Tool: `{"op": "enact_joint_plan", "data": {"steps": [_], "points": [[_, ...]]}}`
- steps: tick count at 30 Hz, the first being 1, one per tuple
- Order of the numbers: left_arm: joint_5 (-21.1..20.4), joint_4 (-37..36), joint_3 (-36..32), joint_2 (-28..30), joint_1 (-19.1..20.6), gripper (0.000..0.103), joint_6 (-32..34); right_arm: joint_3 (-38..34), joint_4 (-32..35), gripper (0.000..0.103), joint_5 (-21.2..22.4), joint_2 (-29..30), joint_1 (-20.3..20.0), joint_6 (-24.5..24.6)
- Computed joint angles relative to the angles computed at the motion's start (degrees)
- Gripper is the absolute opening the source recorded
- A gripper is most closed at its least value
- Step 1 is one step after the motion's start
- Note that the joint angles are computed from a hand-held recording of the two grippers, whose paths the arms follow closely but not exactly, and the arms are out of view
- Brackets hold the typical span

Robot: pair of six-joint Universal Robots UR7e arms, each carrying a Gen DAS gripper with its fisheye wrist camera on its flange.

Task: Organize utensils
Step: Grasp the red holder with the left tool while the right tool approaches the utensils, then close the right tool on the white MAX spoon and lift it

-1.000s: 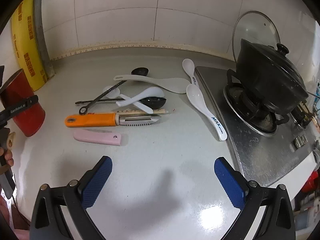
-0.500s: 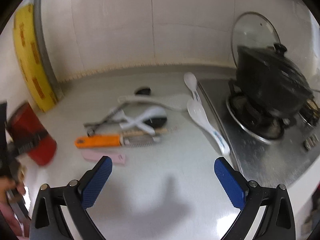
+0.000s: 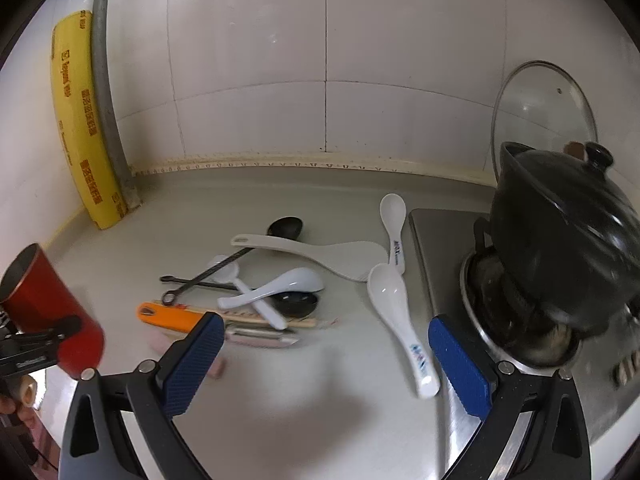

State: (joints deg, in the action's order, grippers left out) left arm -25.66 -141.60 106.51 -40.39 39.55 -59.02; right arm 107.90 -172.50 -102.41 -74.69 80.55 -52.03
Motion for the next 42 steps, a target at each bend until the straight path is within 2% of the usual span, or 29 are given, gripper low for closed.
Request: {"op": "enact_joint_plan", "data": {"steps": [5, 9, 12, 16, 20, 26, 28, 31, 33, 38, 42], "points": [[0.01, 6.08, -0.23, -0.26, -1.27, 0.09, -7.14, -8.85, 3.49, 0.102, -4.78, 5.86, 0.7, -2.83], [0.06, 9.07, -0.59, -0.16, -1.87, 0.09, -10.71, -15.65, 9.78, 0.09, -8.0, 9.51, 1.02, -3.12], [0.11, 10.47, -0.81, -0.18, -2.03, 0.09, -12.33, -19.92, 14.91, 0.088, -9.98, 11.94, 1.27, -3.47], [0.12, 11.76, -0.74, -0.19, -2.35, 0.09, -14.13, -22.98, 17.43, 0.076, -13.92, 14.95, 1.59, -5.65], [0.08, 12.51, -0.62, -0.27, -2.59, 0.09, -15.16, -25.41, 19.46, 0.065, -16.48, 17.23, 1.18, -5.44], [0.12, 12.59, -0.83, -0.26, -2.44, 0.09, -15.06, -27.47, 21.11, 0.064, -17.89, 19.04, 0.56, -5.05], [0.11, 12.63, -0.85, -0.23, -2.46, 0.09, -15.09, -28.63, 23.67, 0.062, -17.36, 19.4, 0.18, -3.12], [0.07, 12.57, -0.78, -0.24, -2.52, 0.09, -15.08, -30.43, 26.32, 0.05, -17.4, 20.38, -0.17, -1.02], [0.05, 12.27, -0.54, -0.37, -2.57, 0.09, -14.86, -31.01, 28.11, 0.042, -15.9, 20.16, -0.55, 1.05], [0.02, 12.74, -0.33, -0.54, -2.7, 0.09, -15.43, -30.98, 28.88, 0.042, -14.15, 19.44, -0.89, 2.7], [0.0, 12.95, -0.03, -0.76, -2.78, 0.09, -15.79, -28.49, 27.96, 0.042, -9.56, 16.75, -1.0, 4.94]]}}
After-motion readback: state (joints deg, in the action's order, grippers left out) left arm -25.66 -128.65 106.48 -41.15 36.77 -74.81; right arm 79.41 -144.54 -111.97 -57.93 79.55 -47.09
